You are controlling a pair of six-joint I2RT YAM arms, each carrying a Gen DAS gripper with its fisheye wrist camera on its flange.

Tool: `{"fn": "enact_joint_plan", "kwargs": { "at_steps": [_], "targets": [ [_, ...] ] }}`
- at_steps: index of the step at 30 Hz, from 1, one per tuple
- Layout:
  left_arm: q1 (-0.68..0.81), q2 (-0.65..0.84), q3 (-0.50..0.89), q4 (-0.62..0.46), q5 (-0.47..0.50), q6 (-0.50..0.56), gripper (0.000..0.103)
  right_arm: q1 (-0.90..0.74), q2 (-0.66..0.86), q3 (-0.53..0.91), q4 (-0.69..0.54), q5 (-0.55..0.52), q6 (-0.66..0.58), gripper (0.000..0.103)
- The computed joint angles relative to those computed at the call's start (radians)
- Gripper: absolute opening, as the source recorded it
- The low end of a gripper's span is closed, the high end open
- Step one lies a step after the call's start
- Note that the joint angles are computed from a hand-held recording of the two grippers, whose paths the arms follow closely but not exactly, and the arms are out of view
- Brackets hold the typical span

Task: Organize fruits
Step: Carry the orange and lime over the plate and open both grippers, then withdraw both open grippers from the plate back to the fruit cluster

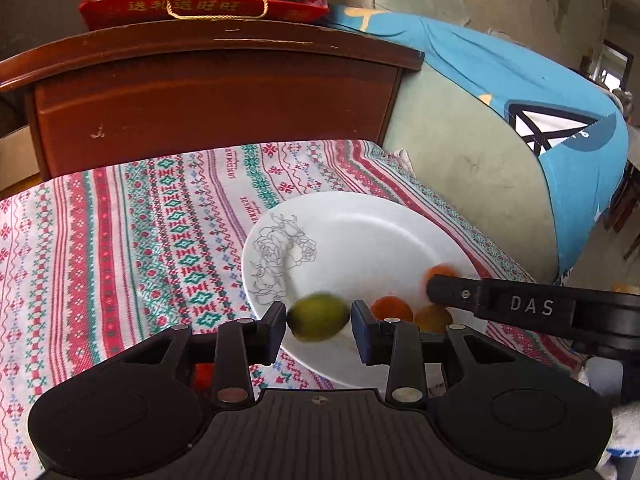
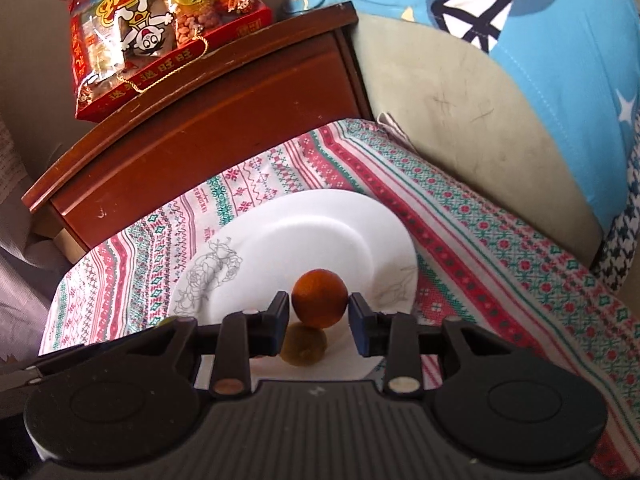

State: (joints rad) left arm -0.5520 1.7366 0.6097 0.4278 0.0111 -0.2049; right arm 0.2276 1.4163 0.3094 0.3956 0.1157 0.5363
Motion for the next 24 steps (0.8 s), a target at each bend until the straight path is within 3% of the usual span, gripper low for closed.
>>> {"fn": "enact_joint_plan", "kwargs": {
  "at_steps": [3, 4, 6, 11, 19, 21, 24],
  "targets": [
    [-0.009, 0.004, 0.017, -0.022, -0.015, 0.004, 0.039, 0.016, -0.007, 0.004, -0.008, 0.023, -0.005, 0.040],
    [-0.010, 0.001, 0.024, -0.039, -0.017, -0.002, 0.049, 0.019, -0.015, 0.002, -0.008, 0.029, -0.004, 0.045],
    [-0.007, -0.013, 0.024, -0.058, -0.020, -0.024, 0.060, 0.021, -0.040, -0.004, -0.017, 0.043, -0.003, 0.053],
    [0.027, -0.086, 0.022, -0.151, 0.033, -0.068, 0.066, 0.053, -0.123, 0.007, -0.119, 0.130, 0.027, 0.078],
    [0.035, -0.274, -0.069, -0.257, 0.009, -0.143, 0.076, 0.137, -0.298, -0.033, -0.235, 0.173, 0.113, 0.082],
    [0.065, -0.324, -0.105, -0.268, 0.038, -0.173, 0.082, 0.160, -0.330, -0.046, -0.252, 0.176, 0.130, 0.082],
    [0.107, -0.385, -0.149, -0.302, 0.064, -0.190, 0.082, 0.206, -0.366, -0.066, -0.274, 0.174, 0.195, 0.082]
  ]
}}
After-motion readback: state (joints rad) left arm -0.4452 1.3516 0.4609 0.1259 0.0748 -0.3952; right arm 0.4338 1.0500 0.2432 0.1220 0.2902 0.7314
